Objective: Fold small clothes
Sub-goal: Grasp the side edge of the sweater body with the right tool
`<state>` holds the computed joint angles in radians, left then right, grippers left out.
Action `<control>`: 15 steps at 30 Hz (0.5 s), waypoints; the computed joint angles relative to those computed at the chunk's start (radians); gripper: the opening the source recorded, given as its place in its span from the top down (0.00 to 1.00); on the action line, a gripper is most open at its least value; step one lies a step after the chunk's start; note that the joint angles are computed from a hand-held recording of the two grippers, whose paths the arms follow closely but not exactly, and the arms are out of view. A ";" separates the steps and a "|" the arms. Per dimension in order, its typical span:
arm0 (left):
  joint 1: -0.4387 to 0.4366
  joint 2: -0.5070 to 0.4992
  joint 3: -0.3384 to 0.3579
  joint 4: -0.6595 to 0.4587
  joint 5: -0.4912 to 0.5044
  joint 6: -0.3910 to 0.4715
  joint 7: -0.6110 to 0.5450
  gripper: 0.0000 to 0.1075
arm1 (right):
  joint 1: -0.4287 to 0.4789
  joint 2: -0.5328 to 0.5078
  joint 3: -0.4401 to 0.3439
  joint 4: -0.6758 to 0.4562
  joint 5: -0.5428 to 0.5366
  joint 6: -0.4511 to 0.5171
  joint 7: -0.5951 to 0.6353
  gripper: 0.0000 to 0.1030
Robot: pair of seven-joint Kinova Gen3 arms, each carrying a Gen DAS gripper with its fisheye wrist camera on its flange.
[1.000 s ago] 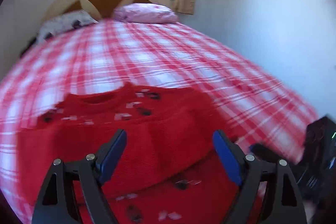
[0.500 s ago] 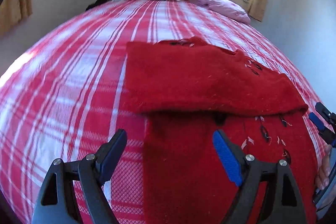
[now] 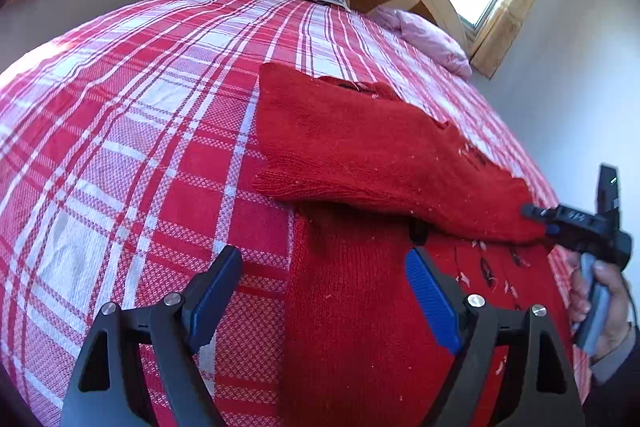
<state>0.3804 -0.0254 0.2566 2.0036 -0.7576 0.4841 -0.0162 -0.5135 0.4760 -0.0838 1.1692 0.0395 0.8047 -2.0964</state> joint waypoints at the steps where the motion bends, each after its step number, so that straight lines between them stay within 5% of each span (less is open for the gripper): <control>1: -0.006 -0.008 -0.007 0.014 0.001 -0.026 0.007 0.21 | 0.026 0.009 -0.019 0.001 -0.032 -0.003 0.014 0.70; 4: -0.031 -0.025 -0.005 0.041 0.002 -0.077 0.026 0.21 | 0.039 -0.010 -0.028 0.039 -0.051 -0.039 0.044 0.84; 7: -0.039 -0.022 0.015 0.030 0.006 -0.057 0.020 0.21 | 0.014 -0.041 -0.013 0.064 -0.011 -0.063 0.058 0.87; 10: -0.038 -0.018 0.016 0.024 0.011 -0.049 0.013 0.21 | 0.008 -0.041 -0.023 0.062 -0.004 -0.076 0.086 0.79; 11: -0.040 -0.021 0.015 0.027 0.011 -0.055 0.015 0.21 | 0.000 -0.030 -0.020 0.043 0.003 -0.069 0.090 0.54; 13: -0.046 -0.025 0.015 0.037 0.007 -0.071 0.023 0.21 | -0.013 -0.020 -0.016 0.030 0.014 -0.063 0.098 0.31; 15: -0.051 -0.028 0.018 0.041 0.005 -0.077 0.028 0.21 | -0.024 -0.013 -0.014 0.017 0.028 -0.052 0.098 0.47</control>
<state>0.3290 -0.0534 0.2746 2.0442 -0.7523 0.4068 0.0113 -0.5380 0.4628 -0.0981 1.1866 0.0677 0.7525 -1.9986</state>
